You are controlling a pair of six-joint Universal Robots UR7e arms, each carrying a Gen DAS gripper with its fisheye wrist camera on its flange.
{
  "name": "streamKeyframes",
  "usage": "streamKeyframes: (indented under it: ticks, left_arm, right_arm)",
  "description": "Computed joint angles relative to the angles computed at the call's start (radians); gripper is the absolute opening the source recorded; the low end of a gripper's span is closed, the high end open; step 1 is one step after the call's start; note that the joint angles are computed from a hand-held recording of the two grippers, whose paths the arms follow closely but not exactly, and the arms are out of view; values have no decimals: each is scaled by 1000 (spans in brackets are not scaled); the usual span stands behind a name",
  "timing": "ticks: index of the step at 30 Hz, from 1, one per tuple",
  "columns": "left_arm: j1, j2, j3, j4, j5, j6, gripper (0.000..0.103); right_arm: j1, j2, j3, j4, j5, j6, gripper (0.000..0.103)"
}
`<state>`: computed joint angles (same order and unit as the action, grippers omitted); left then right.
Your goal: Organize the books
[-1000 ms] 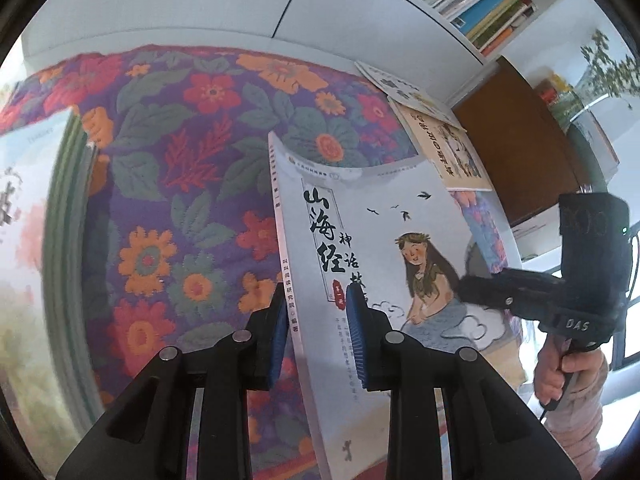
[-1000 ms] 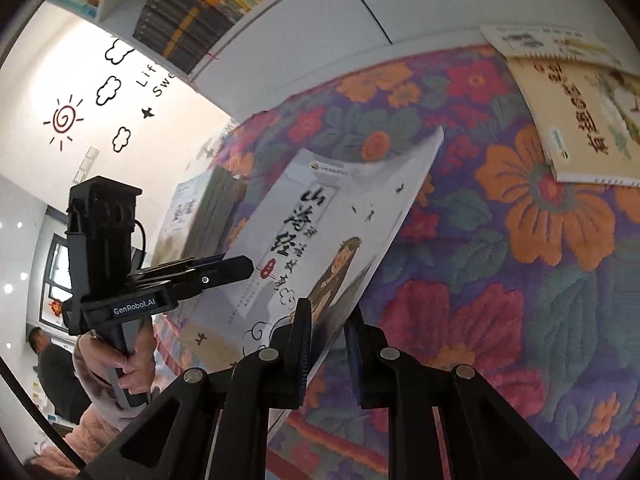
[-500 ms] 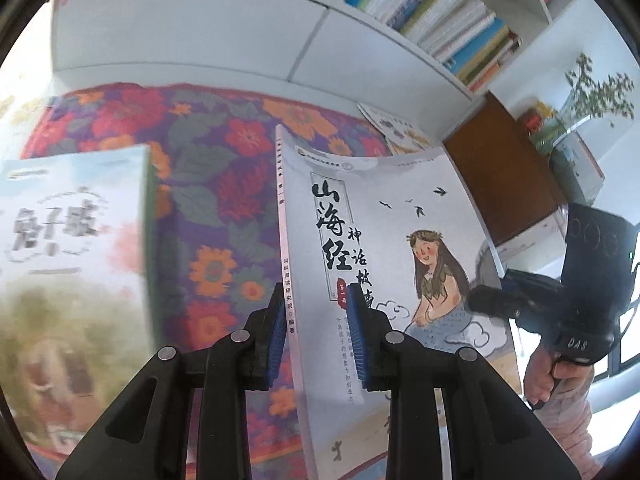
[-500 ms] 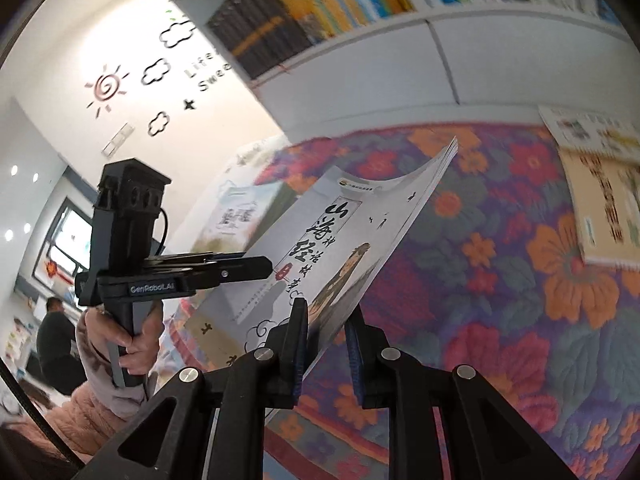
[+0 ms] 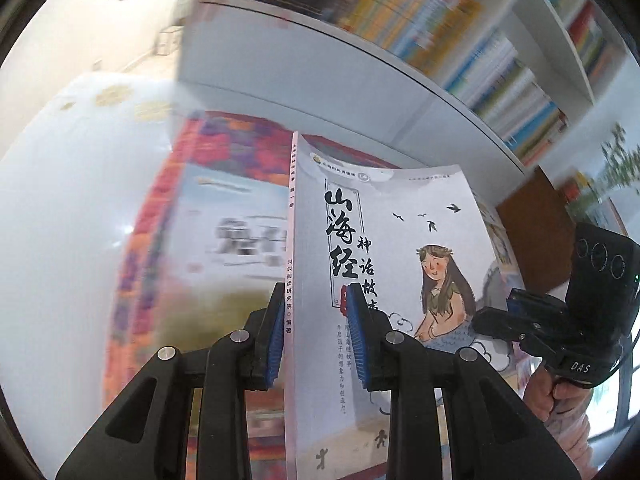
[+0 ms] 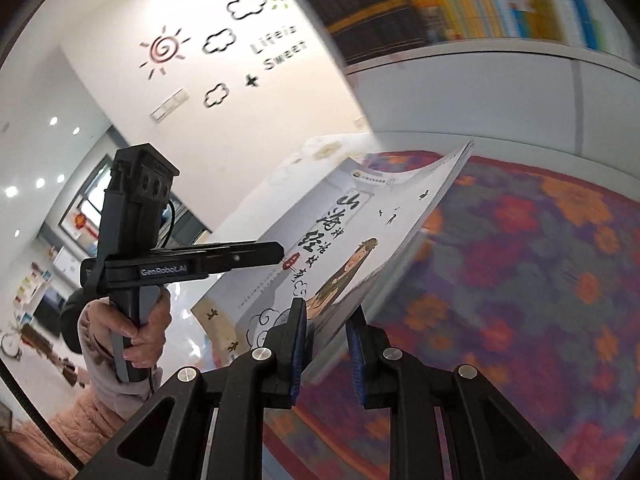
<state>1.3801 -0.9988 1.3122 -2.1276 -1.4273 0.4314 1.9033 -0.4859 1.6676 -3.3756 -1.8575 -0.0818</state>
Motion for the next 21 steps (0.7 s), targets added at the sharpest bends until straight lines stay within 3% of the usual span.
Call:
streamKeyframes:
  ticks: [7, 17, 21]
  left_arm:
    - [51, 52, -83, 17, 33, -11, 25]
    - [65, 82, -93, -3, 43, 14, 25]
    - [69, 88, -109, 6, 41, 21, 27]
  right_arm:
    - [-18, 119, -181, 97, 35, 0, 19]
    - [-65, 172, -224, 138, 54, 92, 19]
    - [-62, 183, -236, 139, 34, 85, 19]
